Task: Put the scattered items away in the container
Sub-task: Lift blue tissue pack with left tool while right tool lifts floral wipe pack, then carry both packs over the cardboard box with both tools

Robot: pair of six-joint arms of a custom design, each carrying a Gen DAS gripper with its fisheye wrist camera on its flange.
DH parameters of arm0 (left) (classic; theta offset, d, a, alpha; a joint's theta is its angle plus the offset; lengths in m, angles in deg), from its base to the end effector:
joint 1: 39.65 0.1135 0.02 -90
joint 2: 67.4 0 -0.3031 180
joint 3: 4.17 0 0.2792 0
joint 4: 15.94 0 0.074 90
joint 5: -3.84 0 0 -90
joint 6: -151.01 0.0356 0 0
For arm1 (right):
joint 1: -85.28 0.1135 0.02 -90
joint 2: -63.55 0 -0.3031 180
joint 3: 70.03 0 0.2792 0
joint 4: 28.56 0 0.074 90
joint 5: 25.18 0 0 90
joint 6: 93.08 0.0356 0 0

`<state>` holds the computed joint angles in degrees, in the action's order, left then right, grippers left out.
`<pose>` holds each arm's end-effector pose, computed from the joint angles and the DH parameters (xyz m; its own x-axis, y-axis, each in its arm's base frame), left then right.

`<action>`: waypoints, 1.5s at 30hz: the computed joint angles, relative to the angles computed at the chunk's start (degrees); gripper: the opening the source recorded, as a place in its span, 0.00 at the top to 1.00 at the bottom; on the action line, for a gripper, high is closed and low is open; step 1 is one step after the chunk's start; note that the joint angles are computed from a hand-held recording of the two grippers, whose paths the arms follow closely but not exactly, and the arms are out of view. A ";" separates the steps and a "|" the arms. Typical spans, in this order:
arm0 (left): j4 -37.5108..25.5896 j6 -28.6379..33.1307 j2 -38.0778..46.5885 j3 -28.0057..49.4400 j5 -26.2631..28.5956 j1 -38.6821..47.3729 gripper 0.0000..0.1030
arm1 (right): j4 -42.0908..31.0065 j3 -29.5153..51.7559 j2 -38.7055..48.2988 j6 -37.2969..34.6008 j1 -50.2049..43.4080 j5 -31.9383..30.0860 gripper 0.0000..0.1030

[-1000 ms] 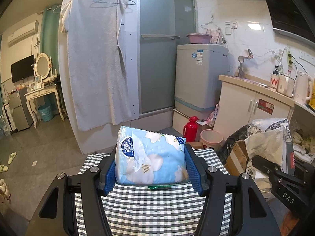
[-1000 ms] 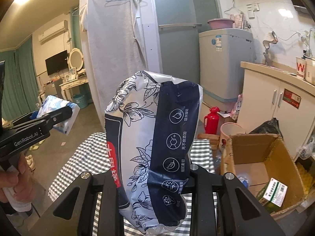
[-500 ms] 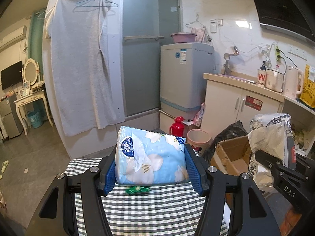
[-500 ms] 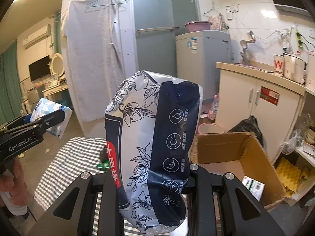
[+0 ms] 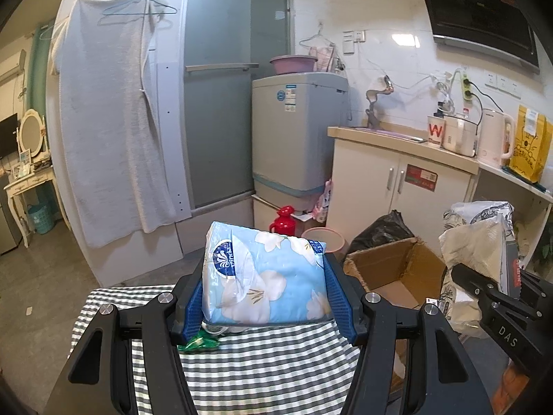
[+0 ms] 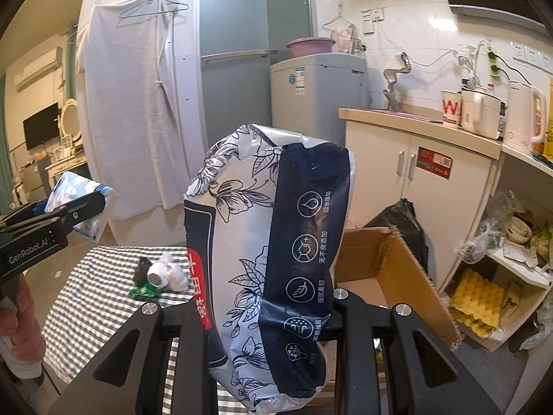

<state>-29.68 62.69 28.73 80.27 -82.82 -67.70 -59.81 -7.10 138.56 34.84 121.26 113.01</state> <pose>0.3738 -0.2015 0.3113 -0.3637 0.2269 -0.9035 0.5268 0.8500 0.0015 0.2468 0.1464 0.2808 -0.4091 0.2093 -0.8882 0.3784 0.9246 0.0436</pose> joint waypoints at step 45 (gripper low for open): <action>-6.65 -0.23 20.97 20.21 2.03 -13.54 0.40 | -0.82 -12.44 -9.84 -4.62 -22.21 -9.86 0.75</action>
<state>-36.33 62.45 49.71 100.47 -80.79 -81.24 -60.63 -19.55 128.71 30.22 99.04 103.15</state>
